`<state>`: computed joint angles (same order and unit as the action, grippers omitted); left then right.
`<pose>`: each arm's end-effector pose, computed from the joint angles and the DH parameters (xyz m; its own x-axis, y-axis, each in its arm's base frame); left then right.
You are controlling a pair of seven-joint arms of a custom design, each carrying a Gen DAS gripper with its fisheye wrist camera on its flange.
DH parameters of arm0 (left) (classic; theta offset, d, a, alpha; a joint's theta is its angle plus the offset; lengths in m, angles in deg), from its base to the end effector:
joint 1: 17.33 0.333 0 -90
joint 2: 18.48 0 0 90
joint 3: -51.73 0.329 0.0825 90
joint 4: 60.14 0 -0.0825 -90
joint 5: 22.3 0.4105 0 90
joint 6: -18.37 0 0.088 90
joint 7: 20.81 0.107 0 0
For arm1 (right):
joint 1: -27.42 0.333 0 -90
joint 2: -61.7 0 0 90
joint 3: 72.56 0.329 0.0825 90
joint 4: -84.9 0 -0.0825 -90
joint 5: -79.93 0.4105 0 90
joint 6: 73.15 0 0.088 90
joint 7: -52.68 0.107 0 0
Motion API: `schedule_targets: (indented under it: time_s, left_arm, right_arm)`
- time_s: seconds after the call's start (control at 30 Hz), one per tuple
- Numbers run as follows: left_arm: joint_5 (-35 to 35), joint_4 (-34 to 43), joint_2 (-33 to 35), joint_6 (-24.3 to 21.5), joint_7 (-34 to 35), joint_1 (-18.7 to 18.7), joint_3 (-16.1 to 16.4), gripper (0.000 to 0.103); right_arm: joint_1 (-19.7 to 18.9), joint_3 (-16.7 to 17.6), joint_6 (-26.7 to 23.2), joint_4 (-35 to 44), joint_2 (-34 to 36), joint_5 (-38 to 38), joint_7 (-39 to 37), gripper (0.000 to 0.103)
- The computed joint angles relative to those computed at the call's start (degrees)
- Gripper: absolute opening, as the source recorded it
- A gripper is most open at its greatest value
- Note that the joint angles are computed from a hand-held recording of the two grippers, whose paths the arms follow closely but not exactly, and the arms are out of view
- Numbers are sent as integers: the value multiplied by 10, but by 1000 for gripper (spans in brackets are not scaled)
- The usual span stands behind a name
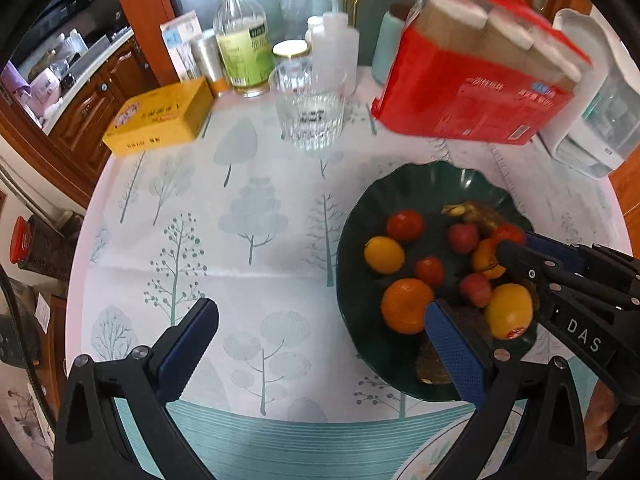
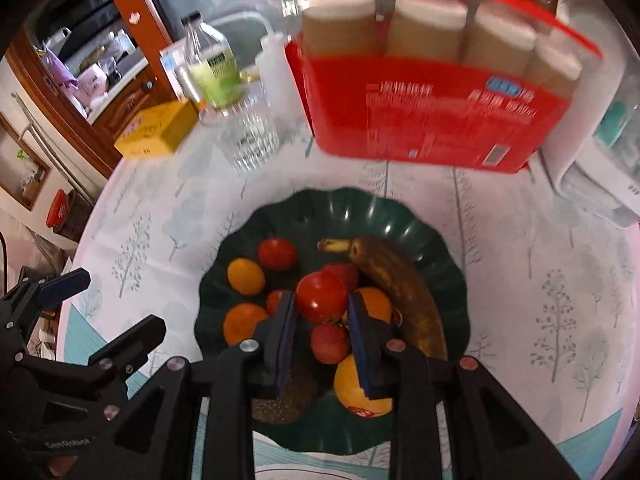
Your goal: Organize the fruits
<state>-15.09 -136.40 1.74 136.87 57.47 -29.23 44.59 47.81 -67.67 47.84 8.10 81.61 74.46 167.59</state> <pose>0.6968 -0.2163 0.5844 -0.1488 -0.9889 -0.0040 -0.9126 0.1388 -0.3846 0.6675 0.2980 0.5877 0.0503 -0.9923 -0.1136 -0.9162 -0.0006 -0.4006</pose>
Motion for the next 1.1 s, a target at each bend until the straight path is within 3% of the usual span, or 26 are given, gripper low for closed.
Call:
schedule_targets:
  time_s: [0.17,0.57,1.1]
  left_arm:
    - [-13,10,14,-8,1,5,0,102]
    - [-27,-6,-2,-5,15,8,-3,102]
    - [-50,-127,-129,34,35,14,-23,102]
  right_arm:
    - [-9,3,3,-1,6,23,-6,32]
    - [-7,3,5,-9,0,24,-10,32]
    - [4,9,22,-111,-104,-2,6,33]
